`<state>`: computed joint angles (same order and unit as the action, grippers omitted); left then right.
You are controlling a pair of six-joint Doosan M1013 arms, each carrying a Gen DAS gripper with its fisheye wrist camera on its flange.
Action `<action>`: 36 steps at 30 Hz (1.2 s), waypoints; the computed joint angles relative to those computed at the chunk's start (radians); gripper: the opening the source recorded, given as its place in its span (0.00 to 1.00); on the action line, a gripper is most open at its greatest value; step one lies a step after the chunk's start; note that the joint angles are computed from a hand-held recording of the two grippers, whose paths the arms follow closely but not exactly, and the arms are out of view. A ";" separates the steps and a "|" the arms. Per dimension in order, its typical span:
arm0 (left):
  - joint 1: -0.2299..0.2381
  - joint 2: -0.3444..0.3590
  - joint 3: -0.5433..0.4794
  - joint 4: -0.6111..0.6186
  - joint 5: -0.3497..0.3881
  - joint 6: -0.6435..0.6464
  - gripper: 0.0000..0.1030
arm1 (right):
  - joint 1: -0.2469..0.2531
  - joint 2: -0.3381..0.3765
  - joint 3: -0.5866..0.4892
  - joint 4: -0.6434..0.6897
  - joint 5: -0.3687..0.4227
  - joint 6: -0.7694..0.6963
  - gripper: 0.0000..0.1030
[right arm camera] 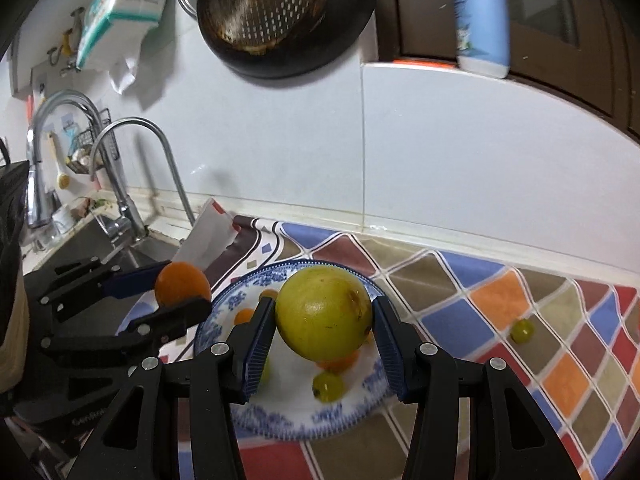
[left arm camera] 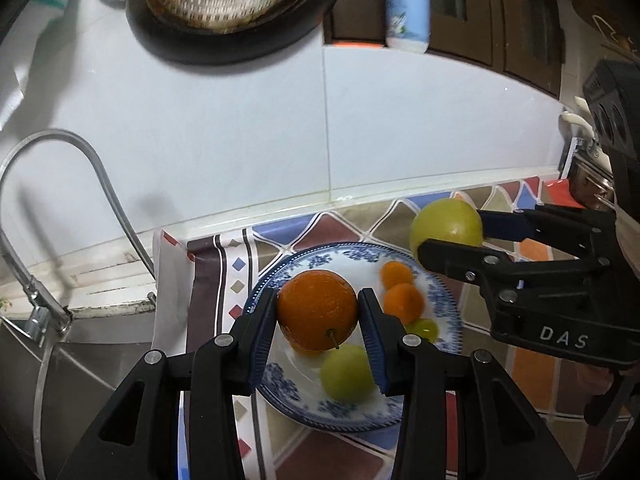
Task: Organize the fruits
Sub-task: 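Lower both fruits onto the plate and open both tools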
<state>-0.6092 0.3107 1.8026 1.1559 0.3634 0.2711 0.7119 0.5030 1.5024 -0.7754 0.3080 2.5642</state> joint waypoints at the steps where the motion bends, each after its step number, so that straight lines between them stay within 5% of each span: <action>1: 0.010 0.006 -0.005 -0.018 -0.012 0.021 0.40 | -0.003 0.013 -0.017 0.039 0.004 -0.039 0.48; 12: 0.075 0.086 -0.065 -0.240 -0.100 0.273 0.40 | -0.033 0.122 -0.145 0.328 0.061 -0.336 0.48; 24: 0.088 0.121 -0.096 -0.443 -0.107 0.469 0.40 | -0.049 0.155 -0.176 0.412 0.085 -0.397 0.48; 27: 0.085 0.118 -0.093 -0.408 -0.105 0.439 0.45 | -0.050 0.149 -0.166 0.407 0.058 -0.391 0.49; 30: 0.081 0.106 -0.084 -0.353 -0.114 0.380 0.51 | -0.043 0.135 -0.153 0.300 0.047 -0.302 0.57; 36: 0.061 0.072 -0.059 -0.217 -0.112 0.238 0.56 | -0.030 0.090 -0.103 0.094 0.026 -0.099 0.57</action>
<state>-0.5483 0.3827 1.7433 0.9391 0.2511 0.5091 0.6818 0.5931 1.3997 -0.6813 0.3336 2.4649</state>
